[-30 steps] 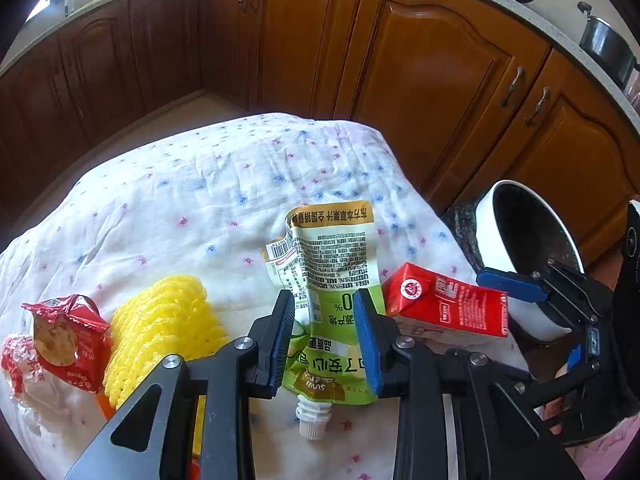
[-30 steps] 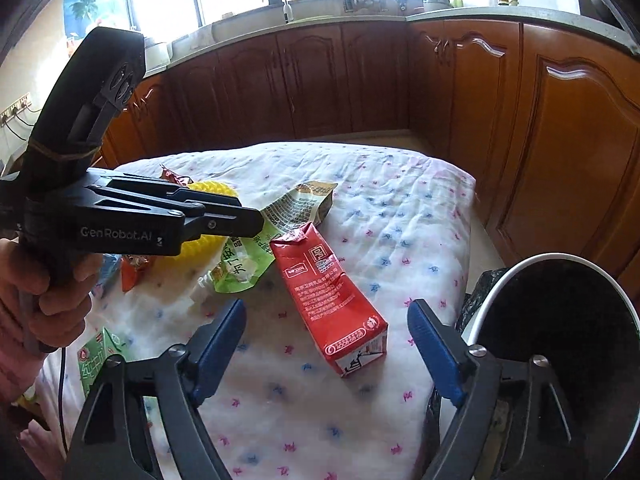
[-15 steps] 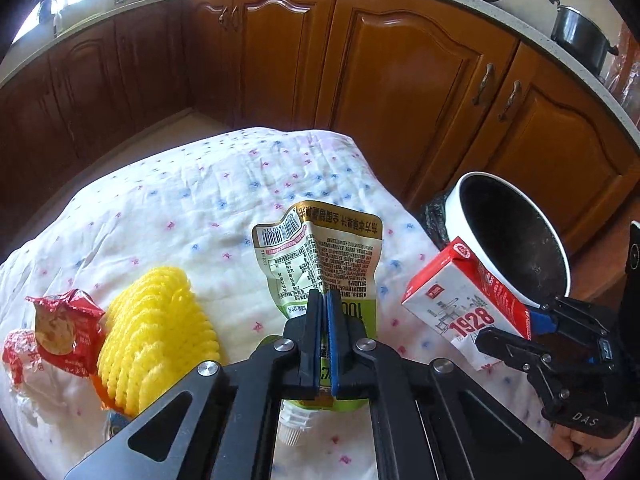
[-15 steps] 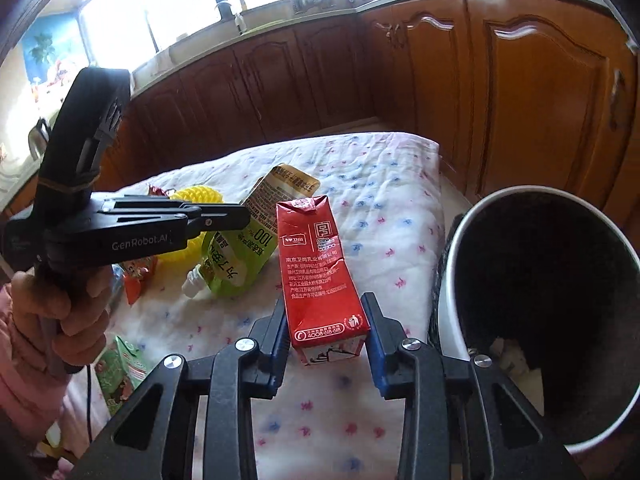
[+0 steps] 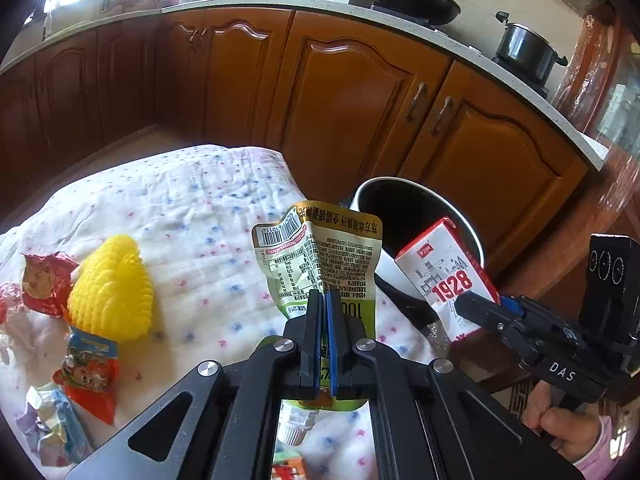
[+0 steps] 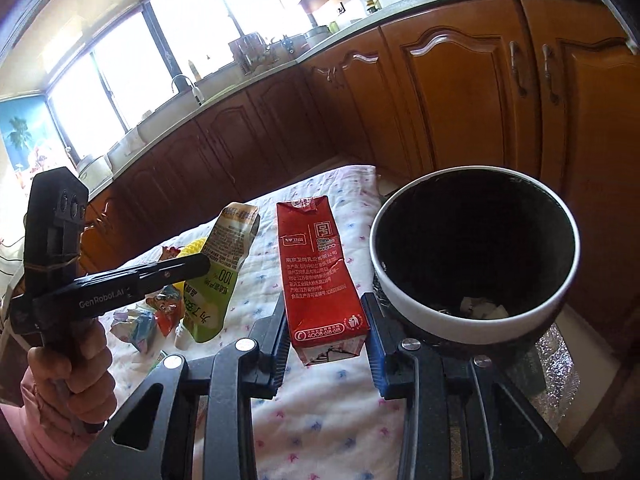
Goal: Collect trash
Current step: 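Carry the pouch and red carton over the bin and release them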
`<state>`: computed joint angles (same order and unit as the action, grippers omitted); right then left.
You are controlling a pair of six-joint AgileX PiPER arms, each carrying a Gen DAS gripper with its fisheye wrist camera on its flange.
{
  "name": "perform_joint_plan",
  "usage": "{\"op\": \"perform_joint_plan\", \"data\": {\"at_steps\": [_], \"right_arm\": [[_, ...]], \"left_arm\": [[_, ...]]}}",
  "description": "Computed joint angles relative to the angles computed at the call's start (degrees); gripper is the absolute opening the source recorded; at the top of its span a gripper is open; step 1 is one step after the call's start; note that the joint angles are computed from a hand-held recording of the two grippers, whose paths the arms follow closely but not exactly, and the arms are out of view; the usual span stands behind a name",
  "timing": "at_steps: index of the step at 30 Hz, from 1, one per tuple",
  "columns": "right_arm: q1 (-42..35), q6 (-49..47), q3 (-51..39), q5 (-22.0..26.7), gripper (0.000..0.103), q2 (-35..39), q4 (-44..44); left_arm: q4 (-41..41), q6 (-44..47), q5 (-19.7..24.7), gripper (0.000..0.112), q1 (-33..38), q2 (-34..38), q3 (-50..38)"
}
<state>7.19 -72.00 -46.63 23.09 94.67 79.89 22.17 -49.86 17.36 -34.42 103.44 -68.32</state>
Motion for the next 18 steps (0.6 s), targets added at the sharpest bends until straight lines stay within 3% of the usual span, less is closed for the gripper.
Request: {"op": "perform_joint_plan", "data": {"at_steps": [18], "right_arm": [[-9.29,1.36,3.06,0.40,0.034,-4.89,-3.14]], "left_arm": [[-10.61,12.51,3.75,0.000,-2.18,9.11,-12.40]]}}
